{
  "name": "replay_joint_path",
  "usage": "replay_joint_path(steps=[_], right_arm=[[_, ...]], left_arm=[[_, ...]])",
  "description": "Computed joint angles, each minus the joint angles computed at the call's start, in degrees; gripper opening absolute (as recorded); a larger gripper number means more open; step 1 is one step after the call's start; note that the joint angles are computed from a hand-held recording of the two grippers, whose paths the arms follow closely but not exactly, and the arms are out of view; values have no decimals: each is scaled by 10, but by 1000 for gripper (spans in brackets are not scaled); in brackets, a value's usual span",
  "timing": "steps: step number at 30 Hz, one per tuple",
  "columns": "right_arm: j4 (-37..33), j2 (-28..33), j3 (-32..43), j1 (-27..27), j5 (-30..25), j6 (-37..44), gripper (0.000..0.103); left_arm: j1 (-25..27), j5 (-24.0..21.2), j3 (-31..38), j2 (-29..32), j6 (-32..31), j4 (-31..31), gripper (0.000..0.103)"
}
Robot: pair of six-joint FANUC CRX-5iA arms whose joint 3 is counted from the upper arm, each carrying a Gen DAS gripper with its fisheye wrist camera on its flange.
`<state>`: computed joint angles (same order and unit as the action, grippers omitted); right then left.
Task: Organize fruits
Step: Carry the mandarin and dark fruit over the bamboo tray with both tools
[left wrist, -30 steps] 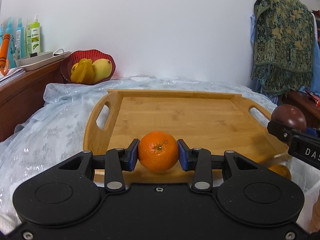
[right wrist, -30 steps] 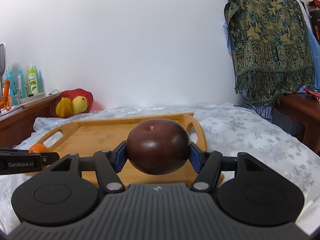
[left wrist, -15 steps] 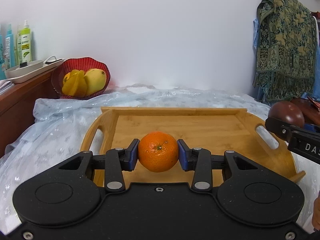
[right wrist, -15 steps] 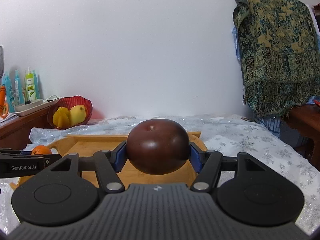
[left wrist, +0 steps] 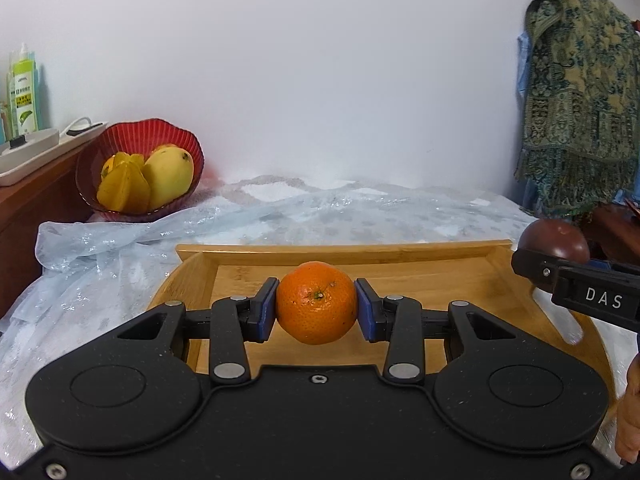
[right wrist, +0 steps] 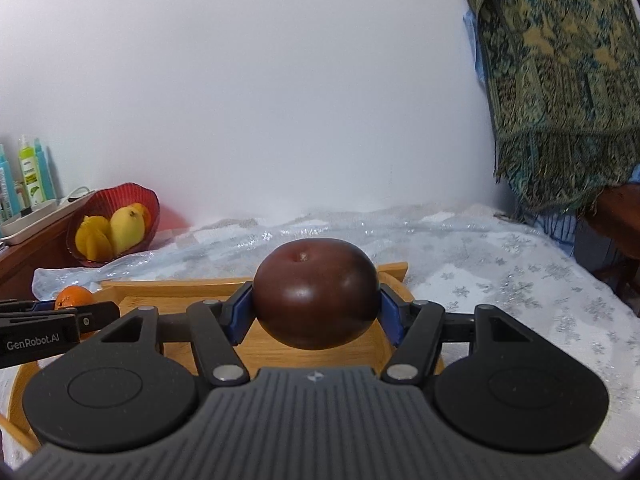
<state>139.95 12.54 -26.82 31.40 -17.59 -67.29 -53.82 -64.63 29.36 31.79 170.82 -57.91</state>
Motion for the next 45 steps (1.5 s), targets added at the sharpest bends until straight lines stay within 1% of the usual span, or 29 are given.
replay_joint_path(steps=[7, 10, 12, 13, 15, 18, 28, 31, 38, 45], right_arm=[[-23, 30, 37, -9, 29, 3, 66], [-81, 40, 44, -5, 36, 51, 66], [-139, 46, 46, 4, 38, 100, 66], [-156, 49, 48, 5, 41, 115, 66], [-182, 54, 54, 8, 48, 135, 66], [-189, 62, 65, 6, 59, 146, 66], [-387, 85, 85, 50, 46, 332, 66], [-421, 87, 88, 54, 47, 359, 66], [-556, 96, 105, 82, 30, 473, 66], [-575, 96, 107, 88, 24, 493, 66]], left_arm=[[37, 22, 11, 11, -15, 41, 38], [50, 31, 15, 17, -27, 58, 38], [55, 35, 20, 22, -38, 68, 38], [58, 36, 24, 26, -43, 72, 38], [63, 37, 31, 31, -51, 80, 38], [68, 37, 42, 40, -62, 87, 38], [77, 32, 69, 59, -85, 101, 38], [79, 32, 73, 63, -92, 104, 38], [86, 27, 86, 72, -105, 121, 38], [89, 23, 93, 76, -118, 129, 38]])
